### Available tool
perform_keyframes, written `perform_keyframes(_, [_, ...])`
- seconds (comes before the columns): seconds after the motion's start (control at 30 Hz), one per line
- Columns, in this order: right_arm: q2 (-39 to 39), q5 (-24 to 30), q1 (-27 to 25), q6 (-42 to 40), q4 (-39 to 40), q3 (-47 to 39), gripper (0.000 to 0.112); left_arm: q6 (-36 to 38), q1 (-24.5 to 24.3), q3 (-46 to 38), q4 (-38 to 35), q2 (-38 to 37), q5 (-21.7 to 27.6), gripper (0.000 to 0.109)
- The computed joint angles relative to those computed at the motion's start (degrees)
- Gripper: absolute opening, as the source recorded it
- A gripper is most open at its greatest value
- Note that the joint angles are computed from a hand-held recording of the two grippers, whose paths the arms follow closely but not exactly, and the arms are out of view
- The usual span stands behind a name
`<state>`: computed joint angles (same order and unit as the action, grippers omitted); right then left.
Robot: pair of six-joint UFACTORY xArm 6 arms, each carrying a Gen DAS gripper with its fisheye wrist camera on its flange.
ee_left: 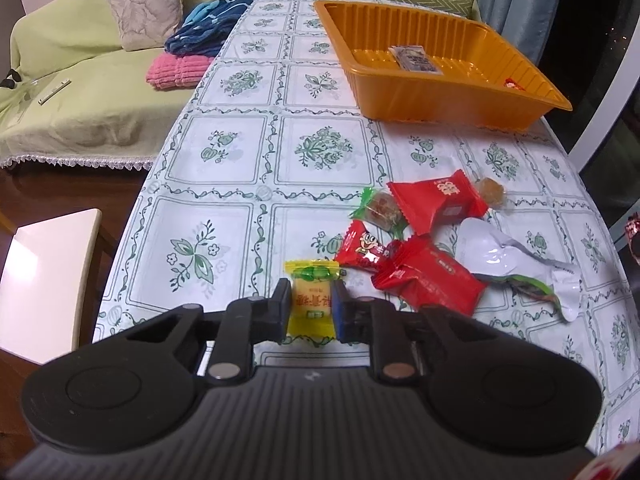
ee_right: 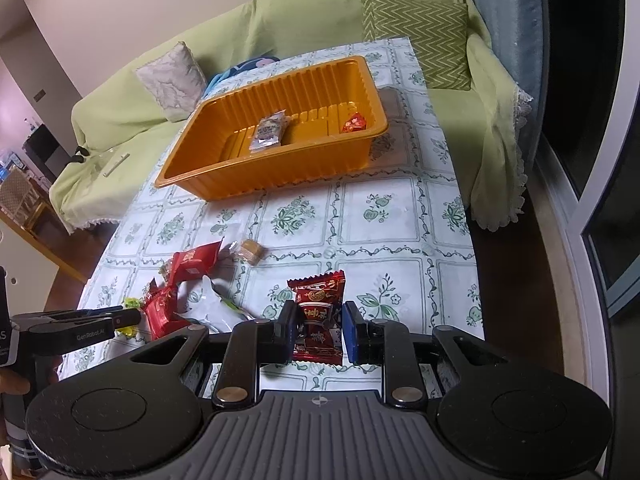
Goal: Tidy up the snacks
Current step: 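Carry both sweets over the orange tray and open both grippers to release them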
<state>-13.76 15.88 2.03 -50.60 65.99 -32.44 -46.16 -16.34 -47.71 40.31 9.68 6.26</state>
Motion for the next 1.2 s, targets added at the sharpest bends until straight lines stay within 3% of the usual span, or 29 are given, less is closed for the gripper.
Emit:
perform_keyframes(0.23, [0.7, -0.1, 0.3, -1.2, 1.3, -1.2, 0.024, 0.3, 0.8, 0.7, 0.4, -2.5, -1.5, 0.019])
perform_keyframes(0.43, [2.0, 0.0, 0.2, -2.4, 2.3, -2.9, 0.024, 4.0, 0.5, -1.5, -2.8, -3.7, -2.8, 0.019])
perform_keyframes(0.53, [2.8, -0.2, 0.1, -3.0, 3.1, -4.1, 0.024, 9.3, -0.4, -4.4, -8.1, -2.5, -2.9, 0.019])
perform_keyframes(0.9, [9.5, -1.0, -0.1, -10.0, 10.0, -14.7, 0.024, 25.1, -4.0, -21.0, -25.2, 8.9, -2.0, 0.019])
perform_keyframes(1.2, [16.8, -0.7, -0.4, -10.2, 10.8, -23.7, 0.024, 30.0, -5.5, -37.7, -29.6, 20.7, 4.0, 0.019])
